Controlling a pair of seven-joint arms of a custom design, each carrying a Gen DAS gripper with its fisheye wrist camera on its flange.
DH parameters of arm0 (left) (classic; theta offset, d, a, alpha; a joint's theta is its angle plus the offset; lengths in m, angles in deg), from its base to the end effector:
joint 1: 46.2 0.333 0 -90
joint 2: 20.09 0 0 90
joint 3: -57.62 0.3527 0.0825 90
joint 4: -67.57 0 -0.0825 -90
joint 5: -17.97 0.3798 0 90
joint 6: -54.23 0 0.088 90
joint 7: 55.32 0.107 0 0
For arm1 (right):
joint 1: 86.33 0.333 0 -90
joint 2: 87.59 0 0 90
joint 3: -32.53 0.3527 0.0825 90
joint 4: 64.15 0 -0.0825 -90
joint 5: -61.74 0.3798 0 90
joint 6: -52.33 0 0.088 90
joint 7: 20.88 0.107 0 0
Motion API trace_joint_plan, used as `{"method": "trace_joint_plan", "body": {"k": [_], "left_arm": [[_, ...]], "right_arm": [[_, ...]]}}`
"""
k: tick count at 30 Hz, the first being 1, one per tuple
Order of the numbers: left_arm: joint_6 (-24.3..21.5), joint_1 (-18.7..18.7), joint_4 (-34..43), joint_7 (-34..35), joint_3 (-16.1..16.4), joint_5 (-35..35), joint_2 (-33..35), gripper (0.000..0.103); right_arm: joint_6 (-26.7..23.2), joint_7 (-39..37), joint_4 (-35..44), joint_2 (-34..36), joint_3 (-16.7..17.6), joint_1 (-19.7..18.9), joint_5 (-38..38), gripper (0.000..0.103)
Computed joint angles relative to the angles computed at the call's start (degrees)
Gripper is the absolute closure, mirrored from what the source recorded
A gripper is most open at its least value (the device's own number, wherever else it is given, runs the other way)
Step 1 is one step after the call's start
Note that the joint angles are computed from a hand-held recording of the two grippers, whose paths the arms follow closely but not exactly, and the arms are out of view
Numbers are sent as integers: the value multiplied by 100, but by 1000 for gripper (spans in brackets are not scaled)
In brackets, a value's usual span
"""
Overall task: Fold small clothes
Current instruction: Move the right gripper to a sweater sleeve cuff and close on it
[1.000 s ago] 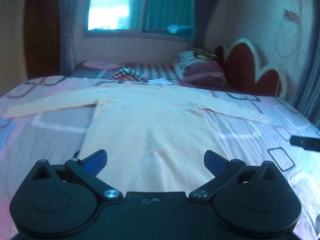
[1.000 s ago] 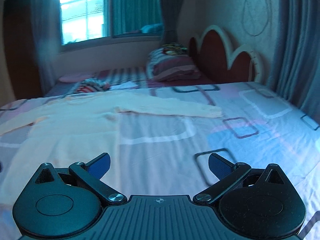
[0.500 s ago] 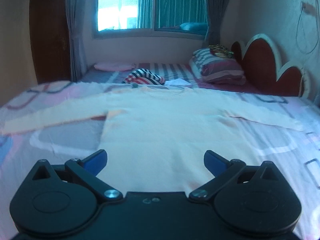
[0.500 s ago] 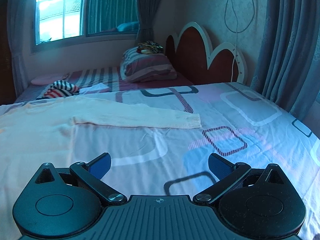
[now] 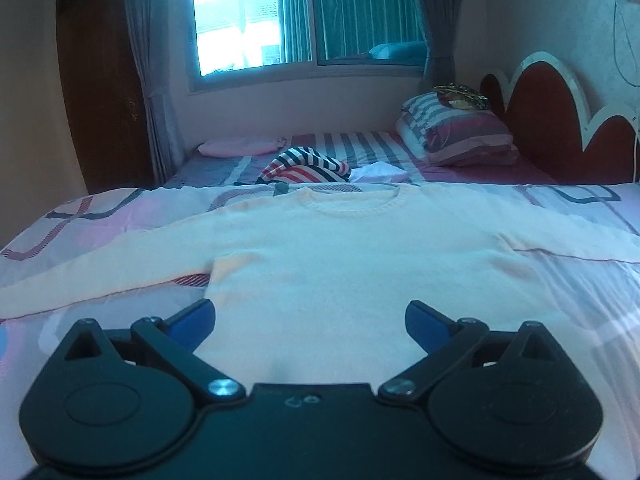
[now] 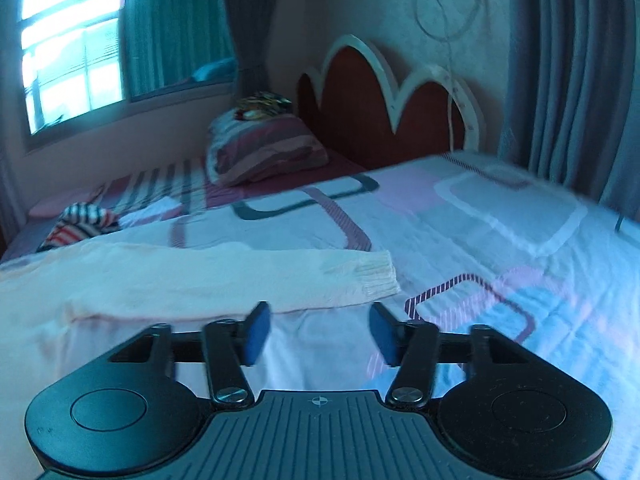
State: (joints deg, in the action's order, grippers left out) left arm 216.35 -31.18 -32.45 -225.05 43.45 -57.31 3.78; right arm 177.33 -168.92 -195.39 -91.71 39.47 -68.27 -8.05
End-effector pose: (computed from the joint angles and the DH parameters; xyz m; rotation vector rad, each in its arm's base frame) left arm 0.6901 0.0825 0.4203 -1.1911 2.0402 -1.0152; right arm 0.4751 0.1839 0.4365 -0.7974 2.3306 -1.1628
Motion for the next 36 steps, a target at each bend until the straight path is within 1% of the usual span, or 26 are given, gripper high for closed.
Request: {"method": "trace_joint_plan", "body": {"k": [2, 4, 9, 13, 16, 19, 24, 26, 28, 31, 33, 36], "left_arm": [[110, -145, 107, -287, 79, 339, 151, 3], [236, -225, 190, -589, 90, 683, 289, 3], [436, -149, 363, -933, -102, 1227, 562, 2], [599, -84, 497, -1214, -263, 1621, 750, 2], [740, -112, 604, -1594, -287, 1989, 889, 2], [825, -105, 673, -1938, -336, 2317, 990, 2], [910, -63, 685, -2309, -402, 2877, 1083, 2], [947, 15, 648, -2388, -489, 3038, 1087, 2], [973, 51, 644, -2505, -520, 3221, 1112, 2], [972, -12, 721, -2833, -429, 3535, 1183, 2], [931, -71, 787, -3103, -339, 3744, 1222, 2], [935, -49, 858, -3310, -358, 3975, 1279, 2]], "right_arm": [[177, 65, -21, 100, -149, -139, 3, 54], [356, 105, -44, 190, -266, -267, -12, 54], [500, 123, -19, 373, -397, -433, -83, 54], [579, 156, 12, 475, -445, -484, -118, 54], [645, 261, 17, 541, -481, -508, -156, 54], [777, 532, -43, 575, -545, -566, -160, 54], [1117, 1226, -225, 554, -628, -686, -361, 54], [1247, 1630, -298, 512, -650, -730, -572, 54], [1505, 2279, -400, 449, -697, -814, -980, 54], [1810, 3340, -549, 362, -750, -956, -1699, 54], [1891, 3722, -594, 330, -757, -1022, -2019, 54], [1993, 4173, -633, 279, -752, -1082, -2389, 54]]}}
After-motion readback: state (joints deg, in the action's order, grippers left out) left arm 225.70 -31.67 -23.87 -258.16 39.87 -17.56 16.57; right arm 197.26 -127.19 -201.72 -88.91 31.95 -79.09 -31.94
